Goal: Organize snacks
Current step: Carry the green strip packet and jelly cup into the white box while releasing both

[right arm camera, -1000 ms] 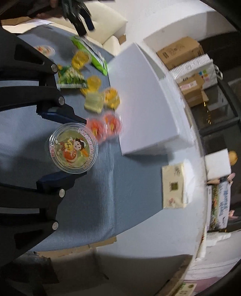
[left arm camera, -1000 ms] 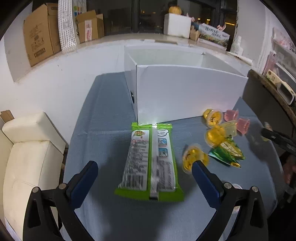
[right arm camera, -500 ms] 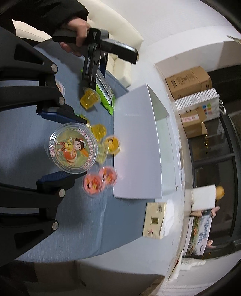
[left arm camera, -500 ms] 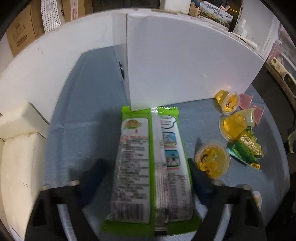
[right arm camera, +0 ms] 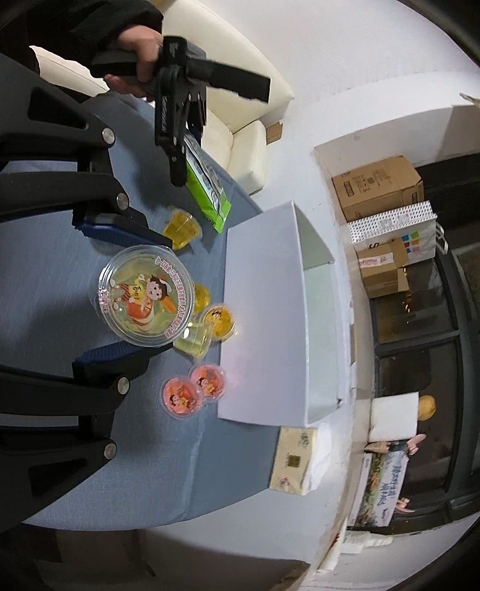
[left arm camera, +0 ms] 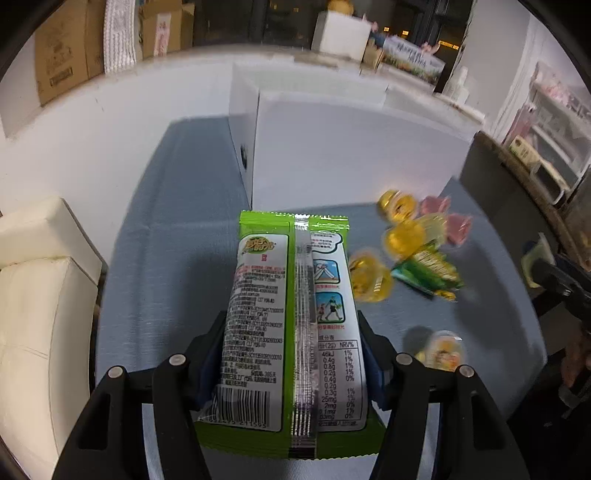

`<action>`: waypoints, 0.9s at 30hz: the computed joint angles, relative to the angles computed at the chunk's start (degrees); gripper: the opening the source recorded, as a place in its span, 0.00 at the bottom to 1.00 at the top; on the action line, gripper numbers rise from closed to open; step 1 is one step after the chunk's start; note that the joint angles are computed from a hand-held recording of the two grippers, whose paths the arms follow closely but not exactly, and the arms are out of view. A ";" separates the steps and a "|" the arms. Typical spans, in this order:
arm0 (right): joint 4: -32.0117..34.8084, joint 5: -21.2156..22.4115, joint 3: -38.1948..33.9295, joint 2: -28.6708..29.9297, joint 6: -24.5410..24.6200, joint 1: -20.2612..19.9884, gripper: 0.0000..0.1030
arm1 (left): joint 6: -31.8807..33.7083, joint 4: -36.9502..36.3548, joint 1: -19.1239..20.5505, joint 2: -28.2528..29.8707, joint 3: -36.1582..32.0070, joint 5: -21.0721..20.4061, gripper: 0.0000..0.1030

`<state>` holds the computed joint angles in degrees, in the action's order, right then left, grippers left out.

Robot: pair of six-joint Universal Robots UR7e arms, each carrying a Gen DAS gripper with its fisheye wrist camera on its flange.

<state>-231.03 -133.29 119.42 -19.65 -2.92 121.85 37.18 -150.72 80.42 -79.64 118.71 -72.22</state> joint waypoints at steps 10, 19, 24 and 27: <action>4.66 -1.54 -7.48 -4.06 -8.14 1.23 0.48 | -1.35 -5.30 -7.24 -1.32 -2.21 -6.51 0.66; 12.87 0.90 -17.56 -6.50 -11.02 -4.39 0.48 | -4.50 -9.93 -11.10 11.76 -11.85 -3.20 0.68; 19.30 0.40 -21.90 -6.57 -8.94 -8.35 0.50 | -5.81 -9.35 -11.48 17.15 -15.81 -0.24 0.72; 22.29 -1.22 -22.46 -6.91 -4.31 -9.36 0.82 | -5.55 -8.78 -12.04 19.08 -16.75 5.30 0.99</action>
<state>-208.75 -134.52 96.97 -26.56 -7.22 112.49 31.63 -159.49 68.38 -60.57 101.97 -66.92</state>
